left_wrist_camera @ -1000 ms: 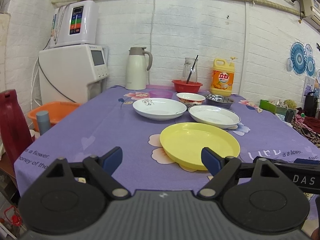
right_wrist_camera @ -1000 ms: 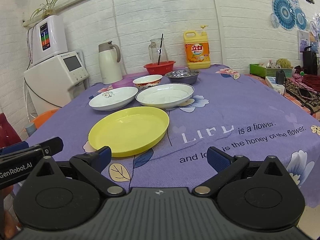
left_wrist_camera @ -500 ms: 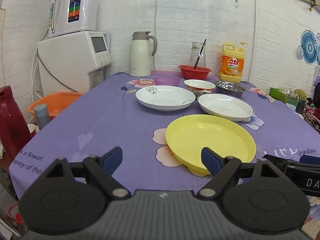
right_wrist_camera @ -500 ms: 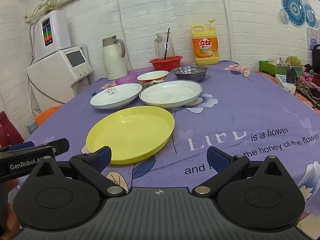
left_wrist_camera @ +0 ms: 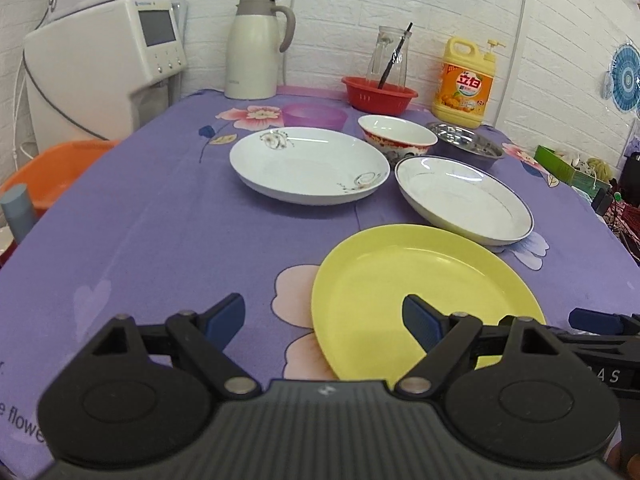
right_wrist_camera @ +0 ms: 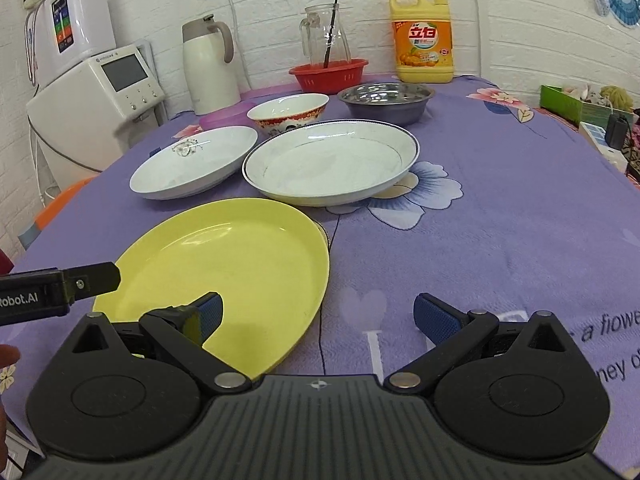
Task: Organize plates and bowls
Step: 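Move the left tool to the yellow plastic plate and grip its rim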
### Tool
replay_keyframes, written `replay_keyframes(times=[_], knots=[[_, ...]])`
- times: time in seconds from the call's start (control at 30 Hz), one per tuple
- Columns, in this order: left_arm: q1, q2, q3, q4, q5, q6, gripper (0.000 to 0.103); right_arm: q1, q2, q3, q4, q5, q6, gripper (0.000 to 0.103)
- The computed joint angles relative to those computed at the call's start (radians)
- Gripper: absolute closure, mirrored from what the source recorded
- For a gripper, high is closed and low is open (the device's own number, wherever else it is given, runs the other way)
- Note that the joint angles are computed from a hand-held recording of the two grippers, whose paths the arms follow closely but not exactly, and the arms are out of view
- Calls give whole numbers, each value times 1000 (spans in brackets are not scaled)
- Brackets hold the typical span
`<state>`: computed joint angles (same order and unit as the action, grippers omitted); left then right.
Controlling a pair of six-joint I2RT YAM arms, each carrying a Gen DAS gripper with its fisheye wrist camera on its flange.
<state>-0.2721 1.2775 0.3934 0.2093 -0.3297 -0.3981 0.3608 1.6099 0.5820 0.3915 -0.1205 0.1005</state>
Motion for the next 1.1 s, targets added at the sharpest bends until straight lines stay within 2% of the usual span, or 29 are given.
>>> replay_keyframes(times=[0.17,0.37,0.5,0.57,0.67,0.73,0.8,0.83,0.93,1.0,1.1], knots=[[40,118,73,19,41,55,17,15,64,92,-54,18,-37,0],[67,171,112,15,73,93,18,28,105,152,-115,-10,-77,0],[70,198,130,7,100,111,18,34,119,145,-88,1,-146,0],[70,212,134,14,109,119,19,16,118,120,-49,-29,-161,0],[67,231,130,44,112,127,23,25,109,155,-122,-15,-159,0],[63,234,121,73,121,132,34,34,113,153,-111,-25,-173,0],[54,237,111,101,124,143,40,39,114,140,-81,-36,-181,0],[52,236,105,113,129,144,48,41,113,134,-69,-40,-178,0],[47,233,95,126,117,132,52,63,98,117,-54,-19,-155,0],[58,204,89,99,136,110,63,76,90,113,-58,-3,-137,0],[99,130,58,64,133,105,63,110,72,124,-83,4,-111,0]])
